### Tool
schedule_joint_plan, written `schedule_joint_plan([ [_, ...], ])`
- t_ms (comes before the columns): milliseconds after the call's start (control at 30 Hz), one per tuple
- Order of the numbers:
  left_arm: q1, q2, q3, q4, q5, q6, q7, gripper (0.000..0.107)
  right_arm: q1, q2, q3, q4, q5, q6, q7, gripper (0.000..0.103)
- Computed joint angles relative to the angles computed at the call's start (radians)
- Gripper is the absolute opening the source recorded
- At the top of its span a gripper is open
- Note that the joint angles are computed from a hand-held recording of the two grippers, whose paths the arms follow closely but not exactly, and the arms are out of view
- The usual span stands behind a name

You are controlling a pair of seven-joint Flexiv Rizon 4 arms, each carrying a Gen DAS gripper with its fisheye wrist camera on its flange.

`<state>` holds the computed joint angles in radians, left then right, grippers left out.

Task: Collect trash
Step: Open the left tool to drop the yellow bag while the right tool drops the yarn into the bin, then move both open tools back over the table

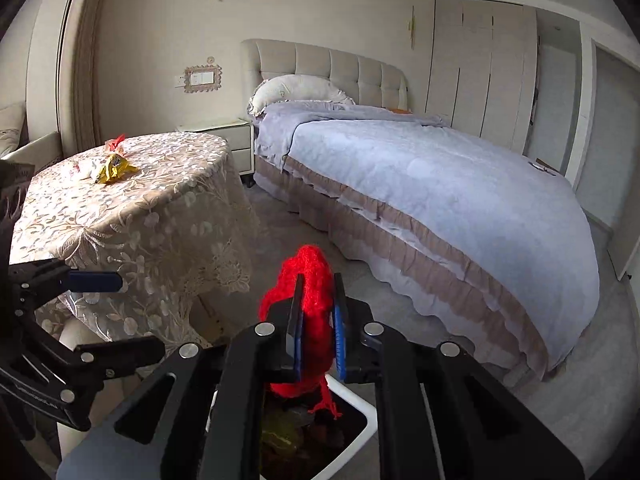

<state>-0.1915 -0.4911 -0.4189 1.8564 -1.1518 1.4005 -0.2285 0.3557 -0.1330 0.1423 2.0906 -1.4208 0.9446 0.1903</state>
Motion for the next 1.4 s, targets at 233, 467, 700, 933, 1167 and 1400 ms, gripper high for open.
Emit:
schedule_joint_plan([
  [233,0.003,0.017,-0.020,-0.021,-0.130,0.048,0.093,0.098,0.012,-0.061,-0.020,-0.013,0.033,0.058,-0.042,0.098],
  [467,-0.040,0.032,0.036,-0.048,-0.261,0.046,0.176,0.098,0.020,-0.051,-0.027,-0.040,-0.056,0.006,-0.019,0.099],
  [700,-0.074,0.045,0.121,-0.083,-0.362,0.043,0.229,0.098,0.022,-0.085,-0.036,-0.139,-0.180,0.038,-0.021,0.099],
  [933,-0.079,0.032,0.194,-0.150,-0.454,0.092,0.260,0.098,0.046,-0.190,-0.066,-0.324,-0.267,0.145,-0.073,0.099],
  [1167,-0.045,-0.005,0.257,-0.238,-0.467,0.158,0.226,0.098,0.103,-0.339,-0.115,-0.553,-0.253,0.270,-0.169,0.099],
  [1400,0.054,-0.032,0.232,-0.283,-0.381,0.193,0.135,0.098,0.182,-0.509,-0.176,-0.791,-0.075,0.362,-0.352,0.099],
])
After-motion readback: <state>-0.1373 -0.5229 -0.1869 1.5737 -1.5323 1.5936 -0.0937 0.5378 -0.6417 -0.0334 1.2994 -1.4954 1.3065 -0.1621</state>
